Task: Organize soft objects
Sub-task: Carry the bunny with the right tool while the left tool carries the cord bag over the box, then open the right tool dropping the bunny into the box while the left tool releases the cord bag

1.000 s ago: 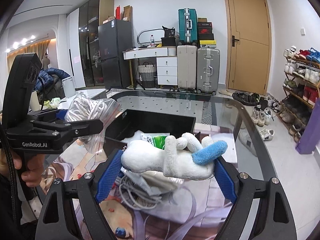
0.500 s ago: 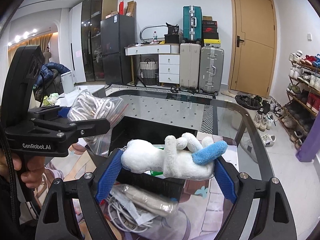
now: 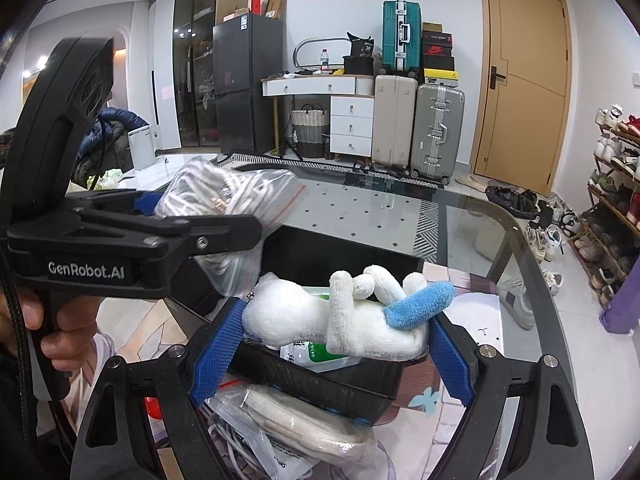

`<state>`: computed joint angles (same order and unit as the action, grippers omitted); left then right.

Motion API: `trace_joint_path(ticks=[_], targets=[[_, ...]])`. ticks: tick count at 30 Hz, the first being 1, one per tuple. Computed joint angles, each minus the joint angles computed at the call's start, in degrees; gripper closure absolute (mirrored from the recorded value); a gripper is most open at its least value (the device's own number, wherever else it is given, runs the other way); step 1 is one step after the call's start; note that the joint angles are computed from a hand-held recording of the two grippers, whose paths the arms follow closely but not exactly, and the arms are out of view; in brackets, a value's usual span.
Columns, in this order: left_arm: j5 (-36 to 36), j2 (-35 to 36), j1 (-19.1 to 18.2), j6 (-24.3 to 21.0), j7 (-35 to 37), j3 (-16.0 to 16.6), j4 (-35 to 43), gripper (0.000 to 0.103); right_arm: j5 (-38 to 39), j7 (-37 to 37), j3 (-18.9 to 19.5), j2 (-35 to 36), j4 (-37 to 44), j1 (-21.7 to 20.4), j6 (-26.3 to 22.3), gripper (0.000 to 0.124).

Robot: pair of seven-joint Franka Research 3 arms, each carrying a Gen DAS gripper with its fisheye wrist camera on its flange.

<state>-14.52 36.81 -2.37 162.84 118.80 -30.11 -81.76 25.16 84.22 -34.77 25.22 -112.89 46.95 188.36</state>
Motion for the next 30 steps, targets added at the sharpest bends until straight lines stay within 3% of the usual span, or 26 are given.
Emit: trace_joint_path(ticks=[19,22,24,30], targets=[[1.56,3.08,-2.66,-2.89,-1.5,1.78,5.23,0.017,-3.12,0.02,7.18,1.83,2.99,-7.57,-0.47,0.035],[1.6,3.33,-2.74,-3.46,-1.21,1.72,5.58,0.017,-3.07,0.17,6.97,1.79,2.95,-7.53,-0.18,0.029],[1.73,3.52,-3.04,-3.85,-1.22,1.92,5.94,0.017,-2.04,0.44,3.92,2.08,2.29,-4.54,0.77,0.023],[1.73,3.84,-3.56,-5.09,-0.89,2.15,6.7,0.017,1.3,-0.81,-0.2,2.27,0.85,-0.42,1.01,0.022]])
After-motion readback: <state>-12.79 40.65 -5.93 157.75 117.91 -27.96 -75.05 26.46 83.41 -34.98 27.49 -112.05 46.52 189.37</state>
